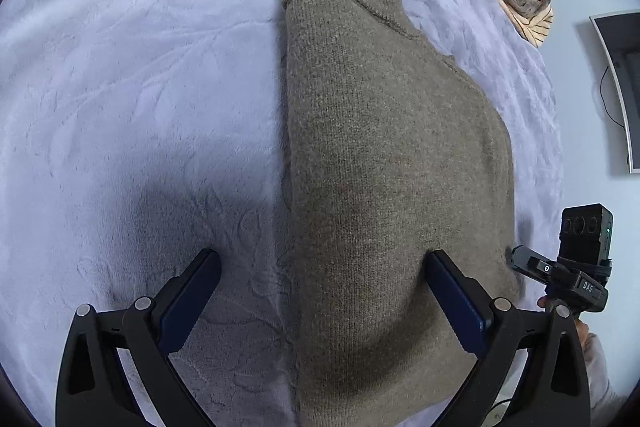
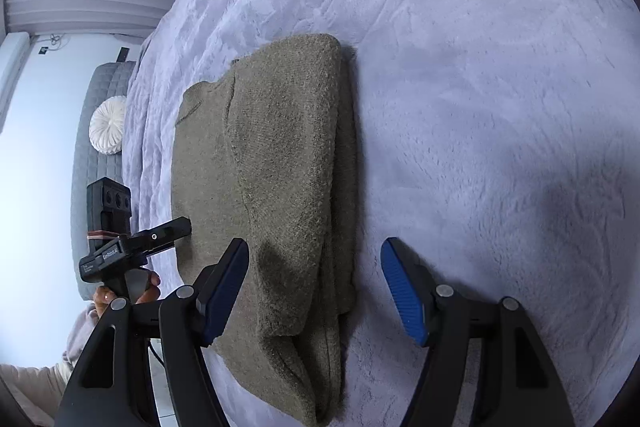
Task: Fold small clothes
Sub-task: 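Grasp the sweater's bottom edge with the right tool and lift it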
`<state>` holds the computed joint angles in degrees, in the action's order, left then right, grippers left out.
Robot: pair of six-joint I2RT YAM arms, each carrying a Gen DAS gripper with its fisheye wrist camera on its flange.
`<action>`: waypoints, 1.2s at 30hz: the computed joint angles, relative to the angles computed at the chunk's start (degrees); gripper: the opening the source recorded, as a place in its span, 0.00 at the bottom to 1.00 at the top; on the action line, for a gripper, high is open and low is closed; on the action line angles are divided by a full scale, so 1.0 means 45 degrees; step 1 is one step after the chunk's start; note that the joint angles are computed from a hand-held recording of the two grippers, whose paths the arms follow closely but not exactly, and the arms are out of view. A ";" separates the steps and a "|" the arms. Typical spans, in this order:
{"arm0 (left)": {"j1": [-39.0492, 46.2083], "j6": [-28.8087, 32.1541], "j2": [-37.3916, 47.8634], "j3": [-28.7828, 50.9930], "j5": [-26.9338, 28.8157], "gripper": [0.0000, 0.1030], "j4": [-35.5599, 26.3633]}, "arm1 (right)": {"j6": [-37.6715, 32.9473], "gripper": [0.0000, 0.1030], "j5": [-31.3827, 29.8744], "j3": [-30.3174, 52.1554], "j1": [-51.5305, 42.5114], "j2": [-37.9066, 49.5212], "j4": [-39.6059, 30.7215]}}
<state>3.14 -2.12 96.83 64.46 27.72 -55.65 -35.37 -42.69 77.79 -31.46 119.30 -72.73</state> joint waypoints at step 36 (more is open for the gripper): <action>-0.1900 0.0029 -0.2629 0.0072 0.0873 0.54 0.0056 | 0.0941 0.29 -0.3417 -0.0819 0.2239 -0.0295 -0.0998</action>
